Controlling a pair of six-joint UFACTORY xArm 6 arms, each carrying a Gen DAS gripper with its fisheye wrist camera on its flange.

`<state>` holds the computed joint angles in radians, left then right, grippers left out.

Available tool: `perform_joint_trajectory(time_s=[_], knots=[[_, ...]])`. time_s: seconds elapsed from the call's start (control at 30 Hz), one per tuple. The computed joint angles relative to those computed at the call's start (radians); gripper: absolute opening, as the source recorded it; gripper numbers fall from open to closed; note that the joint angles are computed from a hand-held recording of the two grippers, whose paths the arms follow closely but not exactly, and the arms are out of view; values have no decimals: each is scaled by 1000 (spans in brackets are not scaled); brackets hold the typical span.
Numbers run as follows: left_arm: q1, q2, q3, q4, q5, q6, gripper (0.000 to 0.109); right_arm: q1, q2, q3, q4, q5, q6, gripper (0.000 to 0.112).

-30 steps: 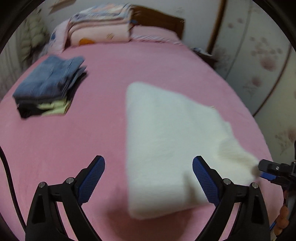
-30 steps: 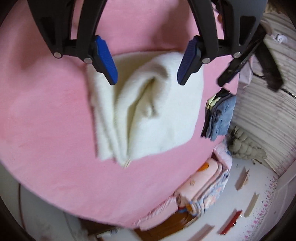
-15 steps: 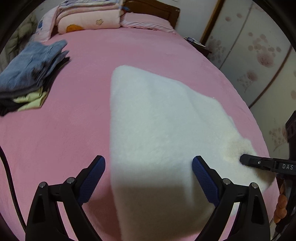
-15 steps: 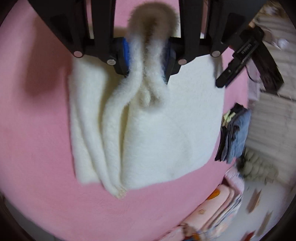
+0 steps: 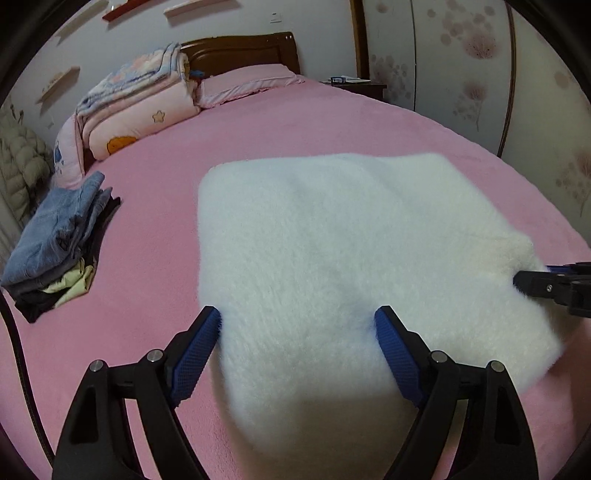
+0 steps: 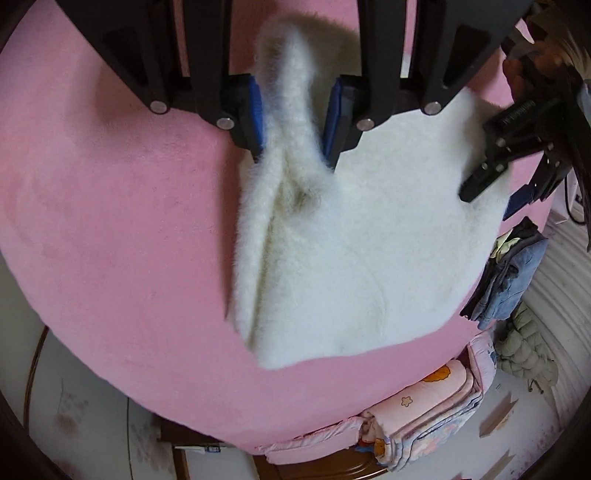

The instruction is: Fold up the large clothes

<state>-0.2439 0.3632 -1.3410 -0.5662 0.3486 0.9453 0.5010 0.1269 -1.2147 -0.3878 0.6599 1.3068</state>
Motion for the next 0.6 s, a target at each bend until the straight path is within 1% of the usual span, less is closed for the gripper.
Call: perform_joint_trajectory(time_s=[0.03, 0.07, 0.1, 0.17, 0.2, 0.27, 0.3, 0.33, 0.37, 0.4, 0.43, 0.47, 0.5, 0.53, 0.57, 0.6], knots=[[9, 2, -20, 18, 38, -30, 84, 7, -4, -20, -8, 52, 14, 43], [20, 0, -41, 35, 86, -62, 84, 14, -5, -34, -17, 82, 29, 50], [32, -4, -60, 58, 127, -102, 84, 21, -20, -38, -32, 104, 48, 50], [45, -33, -54, 73, 139, -138, 84, 44, -37, -63, -73, 178, 90, 50], [56, -56, -46, 51, 146, -133, 84, 60, -46, -79, -110, 215, 113, 50], [74, -84, -38, -26, 159, -94, 84, 92, -60, -98, -195, 247, 136, 50], [83, -102, -29, -62, 171, -77, 83, 106, -57, -113, -217, 263, 126, 50], [91, -119, -20, -93, 189, -66, 76, 114, -54, -124, -226, 271, 103, 49], [97, -130, -13, -109, 207, -66, 68, 120, -34, -149, -220, 275, 73, 38], [100, -131, -15, -105, 225, -77, 53, 121, -12, -170, -201, 269, 42, 20], [101, -129, -14, -87, 247, -101, 44, 120, 10, -186, -179, 256, 18, 13], [99, -125, -14, -61, 261, -129, 41, 121, 27, -199, -167, 255, 4, 9], [97, -118, -14, -30, 281, -163, 32, 123, 51, -218, -155, 260, -11, 9], [97, -106, -22, -4, 310, -198, 27, 126, 72, -238, -148, 262, -18, 8], [96, -98, -22, -1, 309, -214, 27, 126, 85, -242, -148, 259, -20, 7], [94, -96, -16, -18, 286, -204, 27, 125, 94, -244, -151, 257, -24, 7]])
